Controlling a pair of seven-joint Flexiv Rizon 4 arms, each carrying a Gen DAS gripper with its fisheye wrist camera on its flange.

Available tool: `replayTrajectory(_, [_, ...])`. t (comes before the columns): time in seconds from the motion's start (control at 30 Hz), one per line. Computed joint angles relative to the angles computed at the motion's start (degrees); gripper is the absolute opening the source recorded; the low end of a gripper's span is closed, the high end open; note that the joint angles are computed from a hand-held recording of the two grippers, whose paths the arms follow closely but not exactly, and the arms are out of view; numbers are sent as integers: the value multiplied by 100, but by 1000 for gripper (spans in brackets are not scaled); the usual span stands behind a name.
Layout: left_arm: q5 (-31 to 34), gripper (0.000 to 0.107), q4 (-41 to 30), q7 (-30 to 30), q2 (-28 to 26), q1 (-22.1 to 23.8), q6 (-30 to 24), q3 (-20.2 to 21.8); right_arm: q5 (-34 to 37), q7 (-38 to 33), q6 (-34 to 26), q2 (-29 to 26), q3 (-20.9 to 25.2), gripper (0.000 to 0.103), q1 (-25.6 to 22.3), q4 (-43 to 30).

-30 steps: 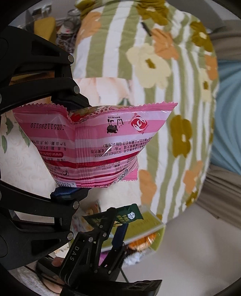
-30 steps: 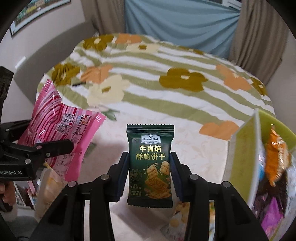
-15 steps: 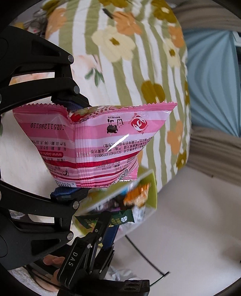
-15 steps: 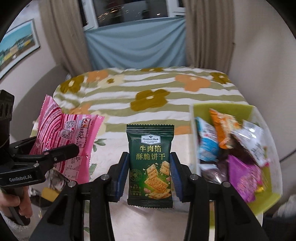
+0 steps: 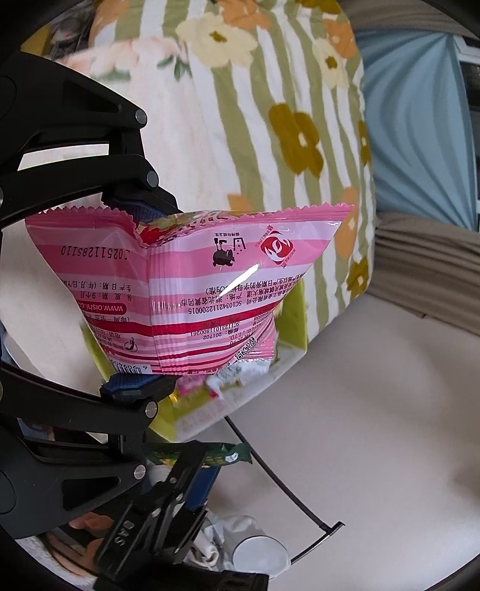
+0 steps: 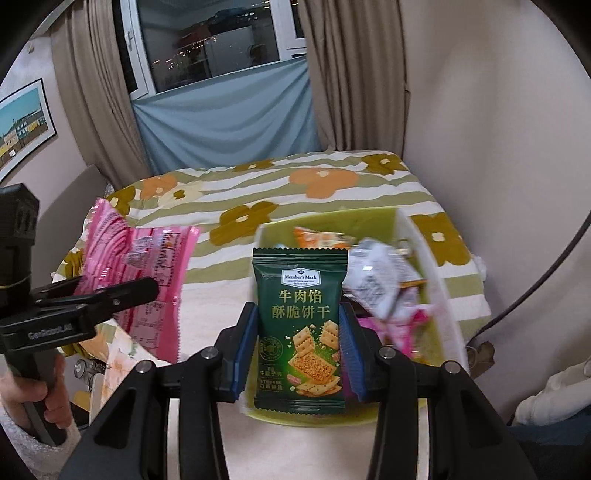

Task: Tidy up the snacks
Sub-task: 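Carry both items into the green box and open both grippers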

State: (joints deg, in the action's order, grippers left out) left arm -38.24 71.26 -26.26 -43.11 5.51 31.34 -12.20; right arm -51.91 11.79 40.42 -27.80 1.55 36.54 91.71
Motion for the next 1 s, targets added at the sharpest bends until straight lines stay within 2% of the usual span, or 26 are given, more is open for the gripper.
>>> replayTrajectory(0.23, [14,61,392,-591,30,-495,212,-61,-324,287,813,749,118,40,-548,1277])
replayTrajectory(0.33, [40,76,466,-964,-39,-646,275,-52,-436,230,1192,926,148,40,-831,1657])
replayTrajectory(0.37, [52,87,503,-1045,-58,-684,381,-40,-455,217,1275,957,163,40,-889,1731])
replayTrajectory(0.4, [57,96,628,-1089,-22,-723,587,-26,-467,162,1431,988,168,40,-984,1829])
replayTrajectory(0.43, [61,98,781,-1099,27,-753,846,-12,-470,111,1527,1011,176,40,-1043,1886])
replayTrajectory(0.6, [138,98,1292,-1186,259,-717,1642,28,-678,98,2162,1022,105,40,-1249,2106])
replayTrajectory(0.73, [114,98,1470,-1242,375,-537,1838,5,-967,312,2635,991,-7,40,-1341,2214])
replayTrajectory(1.0, [4,98,2171,-1151,770,-450,2548,-14,-1003,471,2930,800,-88,40,-1387,2206])
